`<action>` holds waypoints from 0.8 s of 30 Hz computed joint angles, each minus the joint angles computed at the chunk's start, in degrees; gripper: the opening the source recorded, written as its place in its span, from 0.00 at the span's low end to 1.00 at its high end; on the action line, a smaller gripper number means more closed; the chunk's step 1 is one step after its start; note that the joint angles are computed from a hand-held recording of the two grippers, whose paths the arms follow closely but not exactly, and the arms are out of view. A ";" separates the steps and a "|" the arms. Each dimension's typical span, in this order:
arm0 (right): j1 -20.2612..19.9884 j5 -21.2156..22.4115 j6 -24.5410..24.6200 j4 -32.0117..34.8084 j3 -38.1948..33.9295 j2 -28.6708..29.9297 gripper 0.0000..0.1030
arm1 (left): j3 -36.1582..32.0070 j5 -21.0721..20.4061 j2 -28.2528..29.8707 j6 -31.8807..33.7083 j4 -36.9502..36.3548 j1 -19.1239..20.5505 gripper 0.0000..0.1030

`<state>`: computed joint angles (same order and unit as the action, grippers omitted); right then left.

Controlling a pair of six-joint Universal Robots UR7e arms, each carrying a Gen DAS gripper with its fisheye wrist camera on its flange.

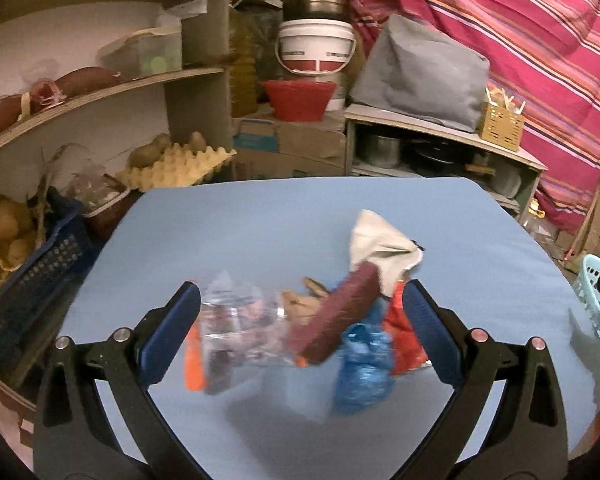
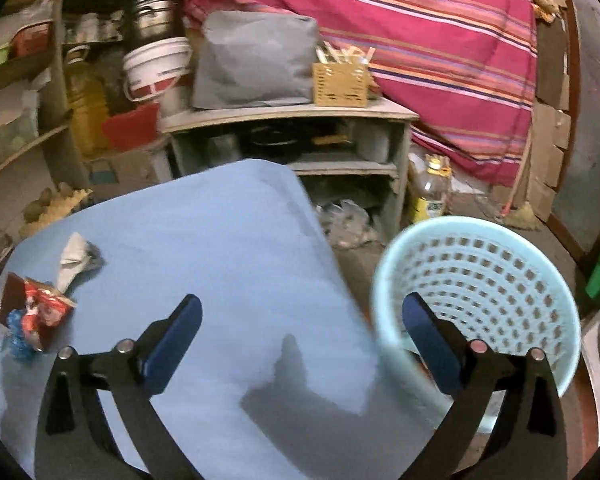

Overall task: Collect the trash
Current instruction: 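Move both tools back over the table toward the remaining trash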

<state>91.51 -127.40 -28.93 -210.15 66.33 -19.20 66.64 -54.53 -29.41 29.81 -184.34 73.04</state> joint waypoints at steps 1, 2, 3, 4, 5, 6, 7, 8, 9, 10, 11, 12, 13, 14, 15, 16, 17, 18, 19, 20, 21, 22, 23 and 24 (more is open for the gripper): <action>0.28 0.12 -0.13 0.45 -0.65 0.53 0.95 | 0.42 -0.73 -0.73 -0.30 -0.02 0.41 0.95; 0.69 0.44 -0.37 1.26 -1.99 1.53 0.95 | 0.41 -1.02 -0.94 -0.54 0.12 0.57 0.95; 1.04 0.68 -0.54 2.04 -3.10 2.36 0.95 | 0.56 -1.31 -1.37 -0.71 0.33 0.92 0.95; 1.40 0.77 -0.66 2.97 -4.31 3.23 0.95 | 0.38 -1.28 -1.72 -0.83 0.91 1.36 0.95; 1.71 0.80 -0.80 3.84 -5.46 4.07 0.95 | 0.28 -1.14 -1.89 -0.91 1.22 1.64 0.95; 1.97 0.85 -0.88 4.68 -6.59 4.84 0.95 | -0.06 -1.04 -2.13 -1.31 1.95 2.10 0.95; 2.21 0.98 -1.01 5.54 -7.92 5.76 0.95 | -0.34 -1.27 -2.50 -2.14 3.29 2.62 0.95; 2.44 1.01 -1.16 6.33 -9.14 6.57 0.95 | -0.93 -1.54 -2.61 -2.92 4.93 2.95 0.95; 2.80 0.89 -1.28 7.33 -10.74 7.72 0.95 | -1.63 -1.93 -2.78 -3.76 6.94 3.45 0.95; 3.00 0.90 -1.32 8.21 -11.87 8.49 0.95 | -2.23 -2.17 -2.79 -4.13 8.12 3.90 0.95; 3.32 0.94 -1.35 9.28 -13.15 9.35 0.95 | -2.83 -2.24 -2.64 -4.14 8.84 4.20 0.95; 3.56 1.03 -1.42 9.86 -14.14 10.07 0.95 | -3.38 -2.15 -2.46 -4.07 9.55 4.54 0.95; 3.72 1.20 -1.53 10.22 -14.65 10.47 0.95 | -3.97 -1.95 -2.23 -4.11 10.33 4.80 0.95; 3.94 1.25 -1.64 10.85 -15.54 11.08 0.95 | -4.85 -1.78 -1.90 -4.31 11.53 5.13 0.95; 4.16 1.22 -1.76 11.56 -16.41 11.69 0.95 | -5.56 -1.74 -1.63 -4.67 12.68 5.42 0.95; 4.31 1.19 -1.88 12.10 -17.05 12.14 0.95 | -6.47 -2.00 -1.30 -5.21 14.28 5.72 0.95; 4.44 1.09 -2.03 12.57 -17.78 12.64 0.95 | -6.66 -2.51 -1.31 -5.46 15.21 5.97 0.95; 4.58 1.02 -2.19 12.93 -18.36 13.05 0.95 | -7.28 -3.03 -1.08 -5.66 16.48 6.15 0.95; 4.66 1.07 -2.26 13.24 -18.70 13.30 0.95 | -7.82 -3.14 -0.77 -5.67 17.28 6.22 0.95; 4.75 1.07 -2.22 13.79 -19.12 13.59 0.95 | -8.90 -2.81 -0.08 -5.59 18.13 6.31 0.95; 4.81 0.95 -2.16 14.30 -19.52 13.80 0.95 | -9.64 -2.82 0.36 -5.66 18.75 6.40 0.95; 4.82 0.89 -2.10 14.87 -19.89 13.93 0.95 | -10.33 -3.18 0.70 -5.79 19.49 6.52 0.95; 4.87 0.85 -2.03 15.29 -20.28 14.19 0.95 | -11.37 -3.98 1.20 -6.25 20.73 6.78 0.94; 4.97 0.80 -1.95 15.70 -20.57 14.39 0.95 | -12.25 -4.49 1.59 -6.83 21.87 7.01 0.94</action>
<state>96.47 -126.60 -30.87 -194.45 45.76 -4.81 54.40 -59.02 -27.82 22.98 -162.47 80.05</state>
